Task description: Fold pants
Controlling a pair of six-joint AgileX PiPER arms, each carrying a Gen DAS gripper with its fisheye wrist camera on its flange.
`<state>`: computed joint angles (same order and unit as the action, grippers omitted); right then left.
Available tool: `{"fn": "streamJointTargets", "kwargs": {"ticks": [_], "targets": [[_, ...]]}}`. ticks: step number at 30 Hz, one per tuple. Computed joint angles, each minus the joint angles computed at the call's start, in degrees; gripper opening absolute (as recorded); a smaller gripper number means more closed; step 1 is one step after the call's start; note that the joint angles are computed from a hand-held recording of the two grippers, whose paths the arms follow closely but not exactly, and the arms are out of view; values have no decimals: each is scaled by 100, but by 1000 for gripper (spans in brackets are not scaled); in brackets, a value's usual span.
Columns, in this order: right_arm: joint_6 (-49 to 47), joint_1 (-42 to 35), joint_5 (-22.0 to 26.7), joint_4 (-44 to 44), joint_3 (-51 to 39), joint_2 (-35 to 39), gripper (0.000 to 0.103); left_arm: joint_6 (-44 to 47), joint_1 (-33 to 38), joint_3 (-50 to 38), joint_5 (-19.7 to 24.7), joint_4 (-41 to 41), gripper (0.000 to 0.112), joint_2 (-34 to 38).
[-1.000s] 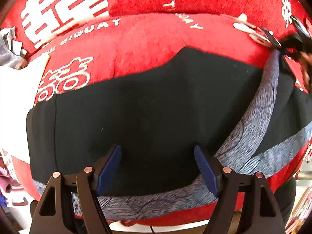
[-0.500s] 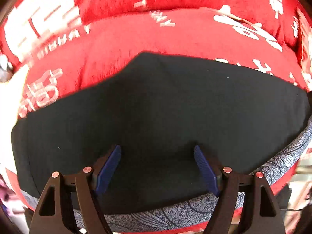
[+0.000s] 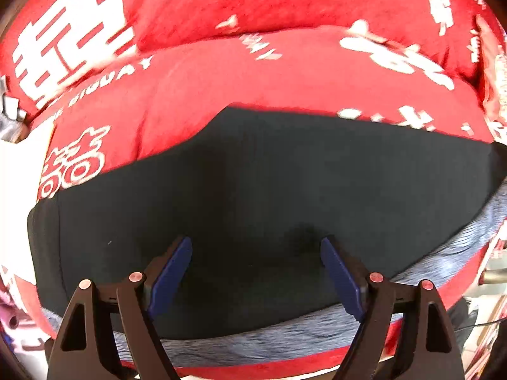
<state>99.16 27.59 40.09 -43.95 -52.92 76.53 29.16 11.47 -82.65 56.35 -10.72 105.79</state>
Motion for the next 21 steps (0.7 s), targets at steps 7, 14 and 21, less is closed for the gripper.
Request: {"fn": "streamJointTargets", "kwargs": {"ticks": [7, 14, 21], "targets": [[570, 1688, 2656, -1212, -812, 245, 6, -830, -1161, 462, -634, 759, 85, -196], [-231, 689, 2010, -383, -583, 655, 6, -1524, -1160, 845, -1408, 1948, 89, -275], [-454, 320, 1434, 140, -51, 792, 7, -1316, -152, 724, -1352, 2262, 89, -172]]}}
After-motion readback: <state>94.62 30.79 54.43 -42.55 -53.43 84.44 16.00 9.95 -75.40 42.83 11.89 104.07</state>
